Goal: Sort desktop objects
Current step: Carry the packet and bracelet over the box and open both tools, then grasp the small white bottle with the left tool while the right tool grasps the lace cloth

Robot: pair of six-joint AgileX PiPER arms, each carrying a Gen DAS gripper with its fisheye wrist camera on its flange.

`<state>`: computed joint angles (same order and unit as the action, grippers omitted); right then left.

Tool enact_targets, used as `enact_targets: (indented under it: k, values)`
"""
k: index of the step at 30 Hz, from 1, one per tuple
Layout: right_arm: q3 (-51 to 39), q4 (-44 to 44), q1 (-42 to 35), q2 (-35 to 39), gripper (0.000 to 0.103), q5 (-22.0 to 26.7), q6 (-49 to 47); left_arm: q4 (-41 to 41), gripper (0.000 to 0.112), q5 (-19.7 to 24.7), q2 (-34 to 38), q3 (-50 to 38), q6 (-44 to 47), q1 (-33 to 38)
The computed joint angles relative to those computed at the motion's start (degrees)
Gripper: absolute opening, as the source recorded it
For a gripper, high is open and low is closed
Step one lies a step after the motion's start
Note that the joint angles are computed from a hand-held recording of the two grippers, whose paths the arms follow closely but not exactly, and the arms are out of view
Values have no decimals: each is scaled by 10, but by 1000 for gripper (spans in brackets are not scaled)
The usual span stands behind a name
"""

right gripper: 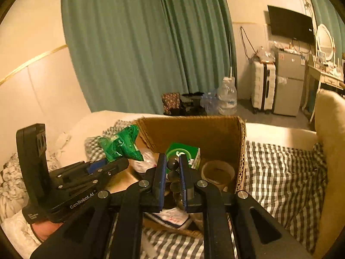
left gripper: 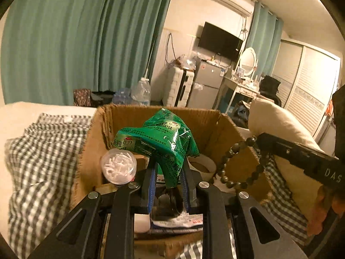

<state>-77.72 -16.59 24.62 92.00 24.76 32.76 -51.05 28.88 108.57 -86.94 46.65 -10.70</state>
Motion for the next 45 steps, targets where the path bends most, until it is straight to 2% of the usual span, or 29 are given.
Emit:
enact_targets:
  k: [2, 3, 5, 6, 7, 8, 9, 12, 16, 21, 25, 29, 31, 32, 35, 36, 40, 43, 45]
  values:
    - [6, 11, -12, 10, 12, -13, -8, 9, 21, -2, 17, -13, -6, -4]
    - [10, 17, -16, 13, 13, -20, -12, 18, 26, -3, 23, -18, -13, -6]
    - [22, -16, -15, 9, 37, -32, 21, 60, 58, 8, 32, -32, -57, -8]
    - [28, -63, -9, 4, 56, -30, 67, 77, 84, 0, 29, -28, -78, -10]
    - [31, -95, -5, 0, 60, -28, 96, 73, 92, -24, 16, -6, -82, -12]
    - [39, -136, 2, -9, 60, -25, 135, 47, 93, -44, -1, 20, -63, -10]
    - [41, -163, 9, -16, 60, -18, 158, 27, 93, -45, -13, 35, -48, -4]
    - [65, -221, 30, -53, 60, 1, 220, 35, 93, -46, -47, 65, -72, 10]
    - [101, -247, 59, -114, 60, 26, 267, 26, 93, -35, -125, 131, -83, 35]
    - [156, -287, 133, -196, 60, 99, 331, 22, 97, -31, -241, 230, -66, 54]
    - [209, -329, 221, -247, 60, 174, 402, 28, 98, -43, -337, 341, -60, 55]
    - [264, -344, 300, -274, 60, 222, 482, -1, 98, -60, -417, 469, -34, 55]
    - [293, -344, 344, -276, 60, 240, 527, -6, 98, -75, -434, 519, -29, 46]
    - [305, -344, 360, -277, 60, 246, 546, 15, 98, -81, -434, 532, -50, 38]
    - [334, -329, 417, -263, 60, 272, 597, 96, 98, -136, -430, 589, -149, -1]
    - [338, -320, 429, -257, 60, 277, 605, 93, 98, -142, -421, 599, -153, -2]
    - [348, -275, 456, -208, 60, 276, 621, -3, 98, -160, -396, 628, -88, 4]
    - [362, -211, 428, -177, 60, 232, 596, -40, 98, -178, -377, 635, -45, -4]
    - [371, -183, 410, -157, 60, 214, 578, -31, 98, -192, -372, 641, -51, -20]
